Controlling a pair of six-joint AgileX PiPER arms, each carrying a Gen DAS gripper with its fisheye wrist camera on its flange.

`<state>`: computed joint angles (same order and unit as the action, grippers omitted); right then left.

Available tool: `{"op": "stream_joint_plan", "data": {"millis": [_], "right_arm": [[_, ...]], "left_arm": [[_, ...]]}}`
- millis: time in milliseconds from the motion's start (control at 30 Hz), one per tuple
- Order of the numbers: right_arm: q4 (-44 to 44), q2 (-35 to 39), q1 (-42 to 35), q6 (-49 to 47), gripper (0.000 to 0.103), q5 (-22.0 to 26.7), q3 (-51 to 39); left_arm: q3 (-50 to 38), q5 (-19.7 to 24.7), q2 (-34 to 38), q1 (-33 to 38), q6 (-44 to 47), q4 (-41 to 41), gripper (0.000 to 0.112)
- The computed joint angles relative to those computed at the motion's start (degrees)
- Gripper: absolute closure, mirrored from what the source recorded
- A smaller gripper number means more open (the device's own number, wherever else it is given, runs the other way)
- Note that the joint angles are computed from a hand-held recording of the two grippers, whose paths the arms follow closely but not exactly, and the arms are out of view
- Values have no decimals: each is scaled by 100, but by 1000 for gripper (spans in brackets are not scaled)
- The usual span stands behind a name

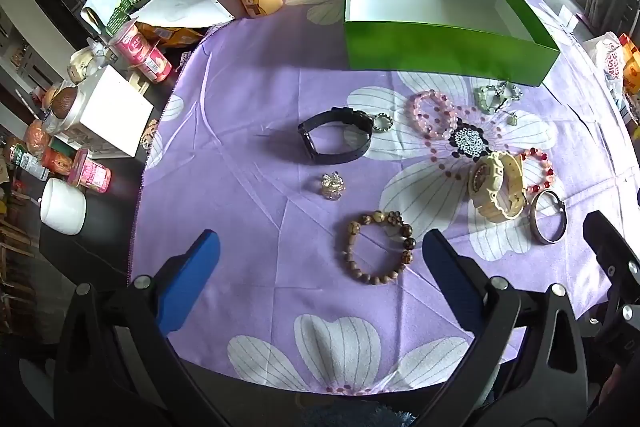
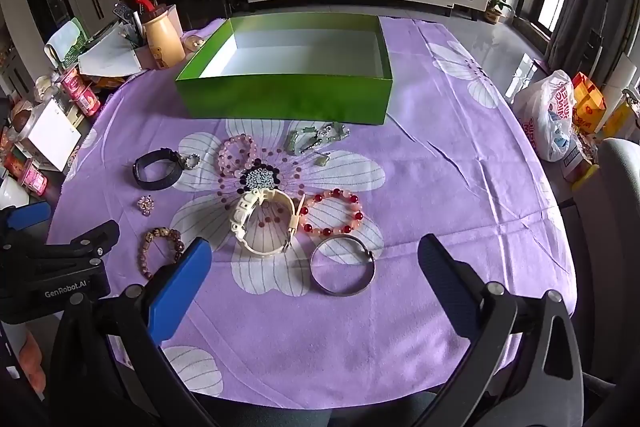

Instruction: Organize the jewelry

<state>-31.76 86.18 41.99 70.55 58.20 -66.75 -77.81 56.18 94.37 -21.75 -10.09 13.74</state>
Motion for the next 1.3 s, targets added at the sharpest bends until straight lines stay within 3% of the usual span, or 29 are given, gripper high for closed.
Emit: {"op": "stream_joint_plan", "data": {"millis": [167, 433, 1300], "right_arm": [[1, 117, 58, 1, 2, 118, -99], [-51, -8, 2, 83, 2, -39, 50], [68, -77, -216, 71, 2, -351, 283]], "left_arm": [[-13, -33, -34, 63, 95, -83, 12], [6, -21, -28, -110, -141, 194, 12], [-55, -95, 139, -73, 91, -61, 12]]}}
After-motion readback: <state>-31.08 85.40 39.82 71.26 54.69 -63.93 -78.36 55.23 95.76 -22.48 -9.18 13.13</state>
